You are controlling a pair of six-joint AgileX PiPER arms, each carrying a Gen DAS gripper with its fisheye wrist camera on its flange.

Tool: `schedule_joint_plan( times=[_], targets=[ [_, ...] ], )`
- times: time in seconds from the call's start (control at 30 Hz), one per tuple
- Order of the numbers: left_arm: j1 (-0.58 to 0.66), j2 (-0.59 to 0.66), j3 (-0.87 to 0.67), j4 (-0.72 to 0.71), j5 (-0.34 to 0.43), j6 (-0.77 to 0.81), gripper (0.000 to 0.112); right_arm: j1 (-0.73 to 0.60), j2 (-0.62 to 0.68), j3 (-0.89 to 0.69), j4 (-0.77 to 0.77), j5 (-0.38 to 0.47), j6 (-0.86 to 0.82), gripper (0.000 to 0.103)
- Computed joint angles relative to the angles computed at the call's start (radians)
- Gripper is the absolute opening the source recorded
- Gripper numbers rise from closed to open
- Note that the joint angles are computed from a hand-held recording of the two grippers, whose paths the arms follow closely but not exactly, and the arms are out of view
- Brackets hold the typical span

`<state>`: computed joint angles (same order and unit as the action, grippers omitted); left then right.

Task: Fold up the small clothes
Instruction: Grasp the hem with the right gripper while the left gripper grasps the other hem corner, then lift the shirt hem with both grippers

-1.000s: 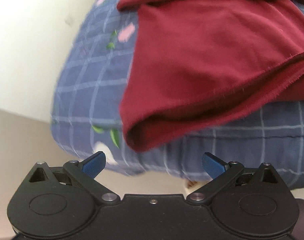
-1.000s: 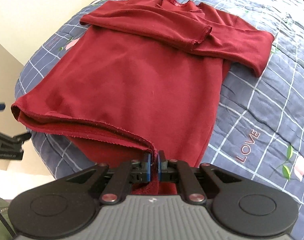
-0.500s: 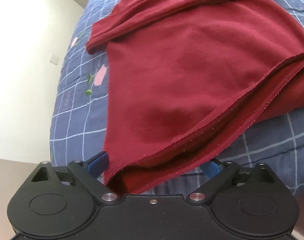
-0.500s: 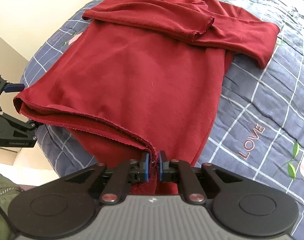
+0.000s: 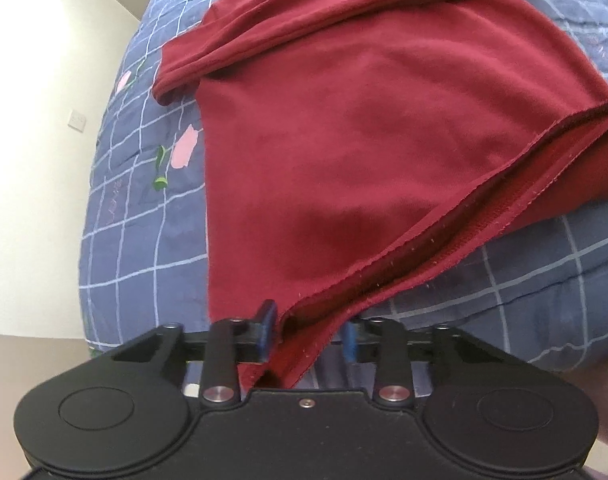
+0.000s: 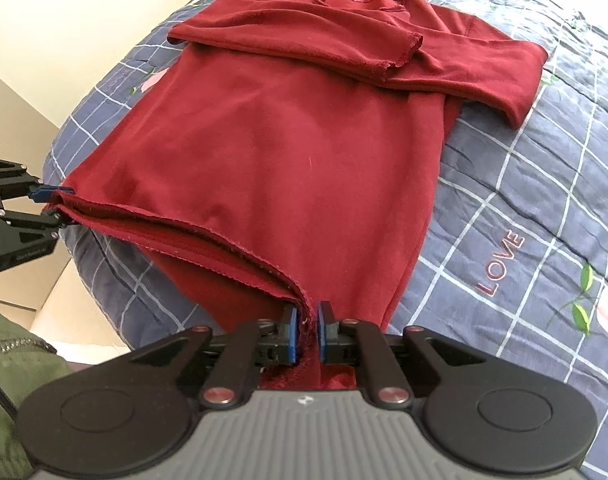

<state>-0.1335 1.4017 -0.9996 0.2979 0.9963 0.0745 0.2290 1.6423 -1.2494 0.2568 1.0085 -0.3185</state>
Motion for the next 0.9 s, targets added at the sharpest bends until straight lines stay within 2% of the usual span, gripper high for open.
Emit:
schedule_joint_plan(
  times=[0.07, 0.17, 0.23, 0.33, 0.4, 0.47, 0.57, 0.7, 0.9],
  targets=[
    [0.010, -0.011, 0.008, -0.006, -0.006, 0.006, 0.027, 0.010, -0.008, 0.006, -0.020, -0.005, 0.015, 0.025],
    [-0.009, -0.032, 0.037, 0.041, -0.019, -0.017, 0.030, 0.024, -0.023, 0.019, -0.047, -0.015, 0.030, 0.032],
    [-0.036, -0.037, 0.060, 0.103, -0.026, -0.044, 0.031, 0.040, -0.036, 0.029, -0.073, -0.020, 0.042, 0.035],
    [-0.044, -0.039, 0.073, 0.120, -0.026, -0.034, 0.031, 0.058, -0.058, 0.046, -0.094, -0.024, 0.053, 0.036],
    [-0.049, -0.039, 0.078, 0.135, -0.027, -0.037, 0.032, 0.073, -0.074, 0.062, -0.107, -0.028, 0.061, 0.034],
    [-0.046, -0.039, 0.078, 0.134, -0.024, -0.027, 0.031, 0.090, -0.095, 0.080, -0.119, -0.035, 0.071, 0.016],
    [-0.012, -0.053, 0.073, 0.085, -0.026, 0.032, 0.014, 0.122, -0.133, 0.119, -0.134, -0.051, 0.074, 0.009],
    [0.013, -0.100, 0.087, 0.059, -0.037, 0.077, 0.006, 0.172, -0.185, 0.163, -0.178, -0.067, 0.120, 0.006],
    [0.003, -0.196, 0.144, 0.062, -0.059, 0.171, 0.005, 0.246, -0.267, 0.221, -0.264, -0.062, 0.223, 0.005]
  ],
)
